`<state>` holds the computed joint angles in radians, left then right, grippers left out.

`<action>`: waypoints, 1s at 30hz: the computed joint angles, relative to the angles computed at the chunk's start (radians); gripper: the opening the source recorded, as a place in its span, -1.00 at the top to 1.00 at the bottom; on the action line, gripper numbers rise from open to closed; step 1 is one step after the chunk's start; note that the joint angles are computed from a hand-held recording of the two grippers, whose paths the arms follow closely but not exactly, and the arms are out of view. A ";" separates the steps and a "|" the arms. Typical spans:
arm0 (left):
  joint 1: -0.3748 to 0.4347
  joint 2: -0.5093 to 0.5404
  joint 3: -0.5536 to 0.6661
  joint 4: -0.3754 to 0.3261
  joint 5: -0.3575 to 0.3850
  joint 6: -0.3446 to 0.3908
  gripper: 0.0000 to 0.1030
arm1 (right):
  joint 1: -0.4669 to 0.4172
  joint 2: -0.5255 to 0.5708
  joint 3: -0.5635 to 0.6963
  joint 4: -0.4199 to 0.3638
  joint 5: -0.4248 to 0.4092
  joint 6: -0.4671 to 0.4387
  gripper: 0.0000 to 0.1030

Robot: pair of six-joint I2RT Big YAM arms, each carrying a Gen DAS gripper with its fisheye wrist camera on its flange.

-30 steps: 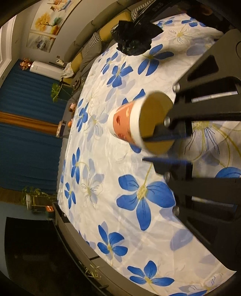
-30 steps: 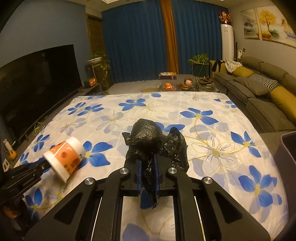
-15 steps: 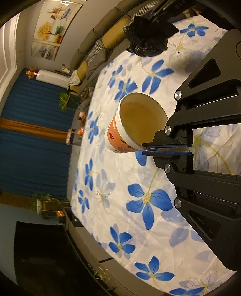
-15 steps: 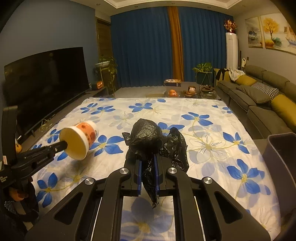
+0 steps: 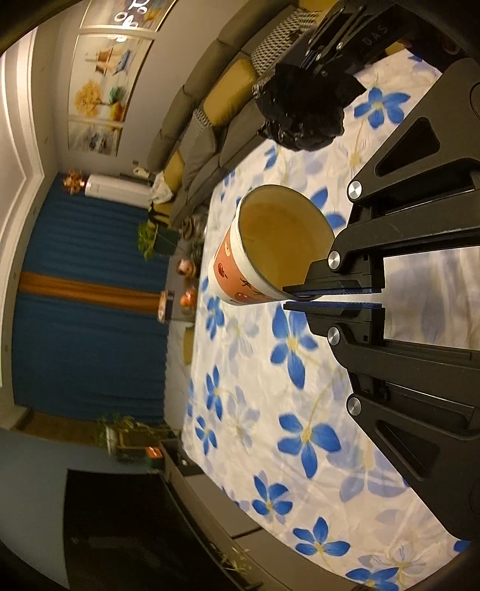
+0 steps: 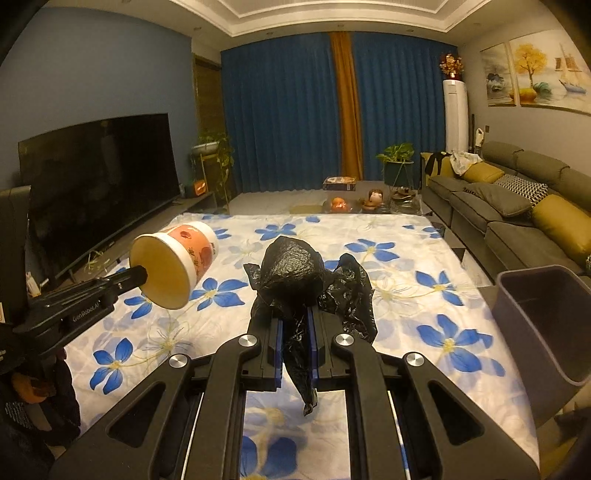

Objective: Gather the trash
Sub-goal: 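Carry the white cup and black bag over the grey bin with both tools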

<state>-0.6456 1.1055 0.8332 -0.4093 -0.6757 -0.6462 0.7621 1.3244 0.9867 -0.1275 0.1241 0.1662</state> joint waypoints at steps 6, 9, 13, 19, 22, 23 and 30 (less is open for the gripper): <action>-0.073 0.078 0.076 0.022 -0.013 0.033 0.97 | -0.054 -0.073 -0.059 0.010 -0.010 0.013 0.78; -0.100 0.140 0.134 0.039 0.001 0.057 0.97 | -0.095 -0.109 -0.085 0.010 -0.015 0.014 0.78; -0.125 0.220 0.213 0.065 0.021 0.096 0.97 | -0.154 -0.144 -0.106 0.010 -0.017 0.015 0.78; -0.149 0.361 0.360 0.118 0.079 0.166 0.97 | -0.286 -0.191 -0.132 0.013 -0.023 0.026 0.78; -0.161 0.435 0.441 0.139 0.113 0.194 0.97 | -0.354 -0.204 -0.137 0.016 -0.019 0.033 0.78; -0.165 0.464 0.473 0.146 0.127 0.205 0.97 | -0.378 -0.208 -0.139 0.019 -0.016 0.034 0.78; -0.180 0.629 0.658 0.145 0.209 0.237 0.97 | -0.499 -0.194 -0.134 0.038 -0.035 0.041 0.77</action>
<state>-0.8258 1.7344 1.4911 -0.2639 -0.4670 -0.4094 0.2627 1.1300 0.8528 -0.0897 0.0892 0.2071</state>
